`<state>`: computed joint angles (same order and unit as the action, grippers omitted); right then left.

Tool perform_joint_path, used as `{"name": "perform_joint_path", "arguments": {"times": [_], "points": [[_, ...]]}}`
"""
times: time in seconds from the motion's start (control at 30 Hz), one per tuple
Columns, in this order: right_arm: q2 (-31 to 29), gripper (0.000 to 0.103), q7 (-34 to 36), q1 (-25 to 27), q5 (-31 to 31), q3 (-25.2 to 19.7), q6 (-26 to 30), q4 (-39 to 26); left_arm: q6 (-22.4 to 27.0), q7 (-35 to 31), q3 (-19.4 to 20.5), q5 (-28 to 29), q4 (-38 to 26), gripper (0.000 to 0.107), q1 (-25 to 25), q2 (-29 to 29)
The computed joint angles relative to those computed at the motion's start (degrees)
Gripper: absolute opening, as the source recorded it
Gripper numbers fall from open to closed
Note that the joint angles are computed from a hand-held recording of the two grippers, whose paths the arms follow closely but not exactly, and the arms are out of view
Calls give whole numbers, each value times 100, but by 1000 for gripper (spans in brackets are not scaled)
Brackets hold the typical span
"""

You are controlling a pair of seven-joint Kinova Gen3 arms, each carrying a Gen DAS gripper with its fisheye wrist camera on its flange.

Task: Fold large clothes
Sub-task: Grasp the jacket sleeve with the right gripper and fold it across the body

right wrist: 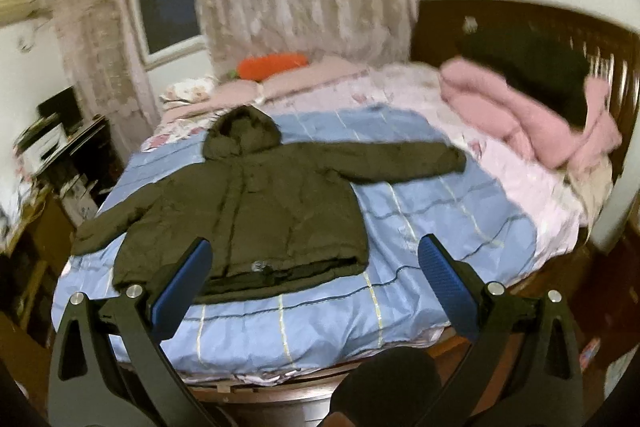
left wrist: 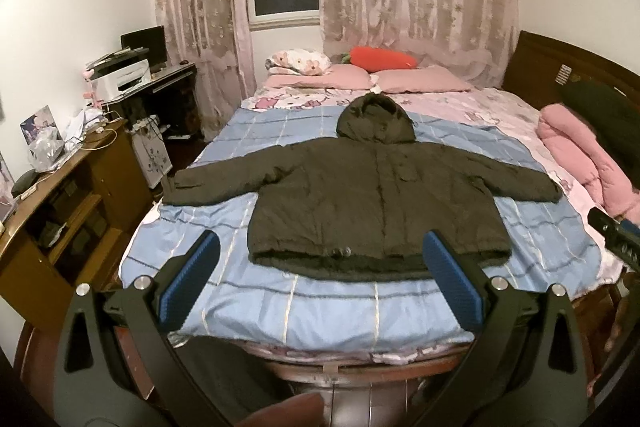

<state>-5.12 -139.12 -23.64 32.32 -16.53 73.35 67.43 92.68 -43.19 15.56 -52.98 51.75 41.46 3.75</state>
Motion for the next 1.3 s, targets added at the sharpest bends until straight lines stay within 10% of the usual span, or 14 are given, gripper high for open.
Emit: {"name": "perform_joint_path", "arguments": {"times": [0.27,0.67,0.97,1.3], "points": [[804,102,667,2027,-1807,91,-1059,-262,-417,-559,-564,781,-467,101,-572,388],[2415,102,659,5109,-4603,-1091,-2942,18,-780,-1203,-1244,1756,-797,101,-1264,1007],[3584,102,910,4888,-5739,-154,-3594,-516,-936,-1460,-1580,2177,-1200,101,-1457,1583],[4991,76,165,5033,-3971,-1053,-3054,-2201,-699,-1797,-1933,2360,-2085,101,-1442,2330]]}}
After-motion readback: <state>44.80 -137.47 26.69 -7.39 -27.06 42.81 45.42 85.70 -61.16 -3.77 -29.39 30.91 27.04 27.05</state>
